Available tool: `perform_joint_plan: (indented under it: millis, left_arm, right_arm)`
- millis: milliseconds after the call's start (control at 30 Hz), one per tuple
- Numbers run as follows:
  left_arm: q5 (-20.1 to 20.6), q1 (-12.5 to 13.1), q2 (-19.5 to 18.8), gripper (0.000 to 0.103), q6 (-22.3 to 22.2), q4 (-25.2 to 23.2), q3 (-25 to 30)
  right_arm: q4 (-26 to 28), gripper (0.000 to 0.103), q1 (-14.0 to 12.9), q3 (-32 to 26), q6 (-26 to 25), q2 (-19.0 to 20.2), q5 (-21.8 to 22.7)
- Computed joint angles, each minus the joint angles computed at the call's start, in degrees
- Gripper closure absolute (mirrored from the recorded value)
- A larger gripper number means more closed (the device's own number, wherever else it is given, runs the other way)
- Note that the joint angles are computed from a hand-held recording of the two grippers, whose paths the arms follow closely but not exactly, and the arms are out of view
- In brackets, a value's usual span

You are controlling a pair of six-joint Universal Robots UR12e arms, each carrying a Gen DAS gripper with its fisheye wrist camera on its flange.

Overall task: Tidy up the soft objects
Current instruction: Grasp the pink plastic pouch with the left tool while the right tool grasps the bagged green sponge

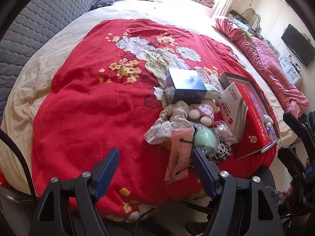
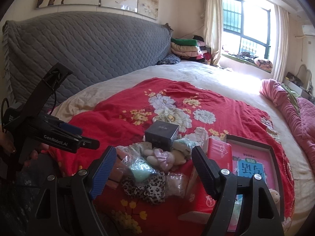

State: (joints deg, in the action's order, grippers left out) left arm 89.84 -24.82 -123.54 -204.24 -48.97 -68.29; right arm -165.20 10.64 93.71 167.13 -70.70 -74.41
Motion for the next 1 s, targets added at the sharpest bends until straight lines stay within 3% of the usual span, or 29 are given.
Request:
perform_joint_plan:
  millis: [233,500,633,767,1000]
  left_arm:
    - [-1.66,-0.01,-0.76,0.028,0.46,-1.24,-0.24]
    - [-4.40,-0.08,-2.23,0.028,1.61,-2.03,0.39]
    - [-7.66,0.34,-2.80,0.028,1.37,-0.51,0.13]
    - [-7.67,0.33,-3.59,0.028,1.87,-0.78,0.91]
    - [-10.51,0.89,-4.48,0.029,1.57,-0.46,1.26]
  right_arm:
    - [4.25,0.023,1.13,-0.90,-3.35,1.37,-0.60]
    - [7.34,0.023,1.47,-1.43,-3.99,2.71,-1.36]
    - [7.94,0.023,1.43,-1.63,-4.15,3.20,-1.60]
    - [9.29,0.023,1.61,-2.18,-5.04,3.79,-2.28]
    - [11.83,0.023,2.68,-3.89,-8.42,5.68,-6.68]
